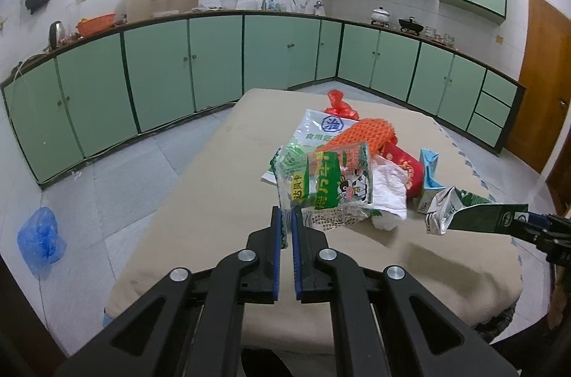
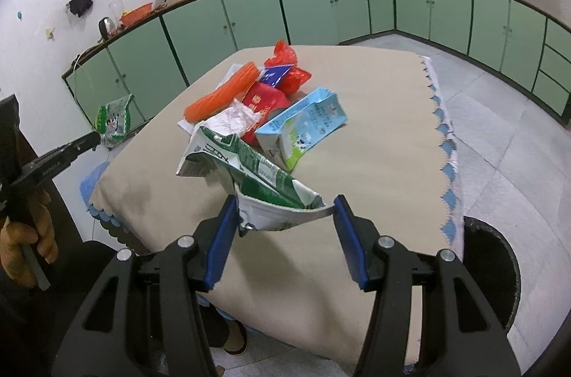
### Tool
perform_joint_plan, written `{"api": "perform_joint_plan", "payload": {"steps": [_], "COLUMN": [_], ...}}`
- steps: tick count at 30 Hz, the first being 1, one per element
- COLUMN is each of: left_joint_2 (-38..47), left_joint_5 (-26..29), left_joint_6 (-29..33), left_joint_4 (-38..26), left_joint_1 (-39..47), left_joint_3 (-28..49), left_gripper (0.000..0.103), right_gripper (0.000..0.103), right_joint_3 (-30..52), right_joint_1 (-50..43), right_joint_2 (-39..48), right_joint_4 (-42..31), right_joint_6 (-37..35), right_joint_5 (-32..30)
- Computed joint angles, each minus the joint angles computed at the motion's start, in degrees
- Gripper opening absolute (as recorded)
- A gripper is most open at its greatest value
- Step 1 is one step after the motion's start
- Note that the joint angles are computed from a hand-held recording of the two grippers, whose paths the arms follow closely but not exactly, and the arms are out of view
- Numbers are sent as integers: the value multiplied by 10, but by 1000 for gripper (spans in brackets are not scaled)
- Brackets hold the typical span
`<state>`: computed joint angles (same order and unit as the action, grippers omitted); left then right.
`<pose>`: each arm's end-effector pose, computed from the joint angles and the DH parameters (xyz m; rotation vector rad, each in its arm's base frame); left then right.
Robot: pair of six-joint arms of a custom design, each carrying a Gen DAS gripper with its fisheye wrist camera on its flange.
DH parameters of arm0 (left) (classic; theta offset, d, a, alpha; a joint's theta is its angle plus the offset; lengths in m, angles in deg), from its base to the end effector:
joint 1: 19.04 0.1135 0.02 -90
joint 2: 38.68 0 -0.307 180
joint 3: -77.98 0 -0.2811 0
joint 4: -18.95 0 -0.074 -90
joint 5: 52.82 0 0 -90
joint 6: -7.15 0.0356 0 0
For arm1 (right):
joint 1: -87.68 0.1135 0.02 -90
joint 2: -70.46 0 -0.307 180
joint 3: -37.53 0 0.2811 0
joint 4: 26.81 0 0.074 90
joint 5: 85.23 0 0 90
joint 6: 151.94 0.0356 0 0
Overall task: Collect trash
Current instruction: 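Grasp the green snack bag with the left gripper while the right grasps a green-white bag, then carry both bags over the black bin and open both grippers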
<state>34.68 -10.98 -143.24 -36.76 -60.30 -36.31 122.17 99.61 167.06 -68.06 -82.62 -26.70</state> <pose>0.2088 -0.1479 0.2829 -0.5967 2.1365 0.2179 0.3805 0.0994 0.2766 -0.8888 2.2381 0.6127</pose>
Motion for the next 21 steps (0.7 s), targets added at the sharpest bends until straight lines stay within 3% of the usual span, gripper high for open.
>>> {"api": "perform_joint_plan", "payload": {"steps": [12, 21], "left_joint_2": [34, 134], "left_joint_5": [-6, 35], "left_joint_6": [14, 108], "left_joint_4": [-4, 77], "left_joint_1": [-23, -42], "left_joint_3": [45, 122], "left_gripper": [6, 6], "right_gripper": [52, 52], "right_joint_3": [-1, 11], "right_joint_1": [-50, -118], "right_joint_2": [-23, -24], "right_joint_4": [-9, -20], "right_joint_6": [-9, -33], "right_joint_5": [-15, -14]}}
